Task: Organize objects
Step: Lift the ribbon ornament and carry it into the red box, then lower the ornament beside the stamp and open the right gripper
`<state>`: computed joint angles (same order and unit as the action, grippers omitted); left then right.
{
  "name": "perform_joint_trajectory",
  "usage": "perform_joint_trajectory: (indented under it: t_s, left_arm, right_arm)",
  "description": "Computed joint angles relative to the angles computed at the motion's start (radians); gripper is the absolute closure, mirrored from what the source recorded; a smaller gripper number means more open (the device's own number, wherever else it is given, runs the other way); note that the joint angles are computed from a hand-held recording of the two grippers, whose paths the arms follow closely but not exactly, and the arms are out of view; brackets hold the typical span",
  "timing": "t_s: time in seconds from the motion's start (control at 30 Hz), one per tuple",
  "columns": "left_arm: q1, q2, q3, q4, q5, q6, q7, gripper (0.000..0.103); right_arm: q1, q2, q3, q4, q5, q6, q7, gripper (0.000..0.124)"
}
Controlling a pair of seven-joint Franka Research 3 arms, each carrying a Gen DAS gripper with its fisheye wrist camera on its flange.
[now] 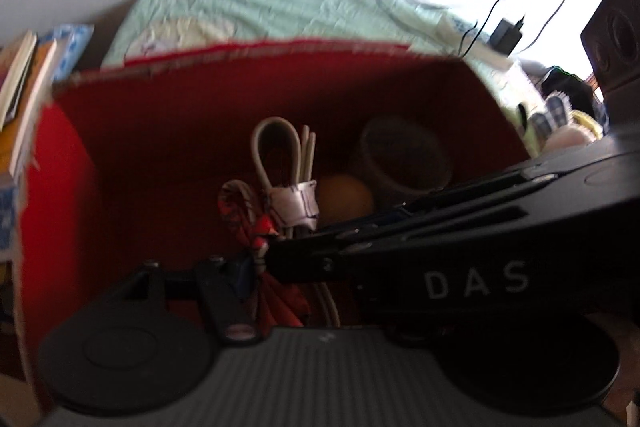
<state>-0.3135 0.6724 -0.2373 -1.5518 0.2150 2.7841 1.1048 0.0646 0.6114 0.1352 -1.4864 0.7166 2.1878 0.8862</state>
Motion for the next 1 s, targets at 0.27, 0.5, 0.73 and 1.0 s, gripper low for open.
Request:
perform_joint_trajectory:
  t_s: [0.27,0.5,0.73,1.0]
  left_arm:
    - [-0.060,0.053,0.053,0.116,0.046,-0.156,-0.044,0.040]
    - [-0.067,0.079,0.048,0.168,0.072,-0.217,-0.034,0.036]
    - [-0.071,0.082,0.053,0.182,0.070,-0.238,-0.051,0.030]
    - [-0.087,0.085,0.068,0.191,0.100,-0.256,-0.091,0.030]
  right_arm:
    - [-0.006,0.026,-0.003,0.013,0.000,-0.012,0.032,0.107]
    - [-0.014,0.019,-0.001,-0.013,0.024,0.021,0.055,0.105]
    - [-0.020,0.007,0.007,-0.042,0.055,0.069,0.056,0.104]
    - [-0.017,0.004,0.011,-0.056,0.065,0.103,0.059,0.103]
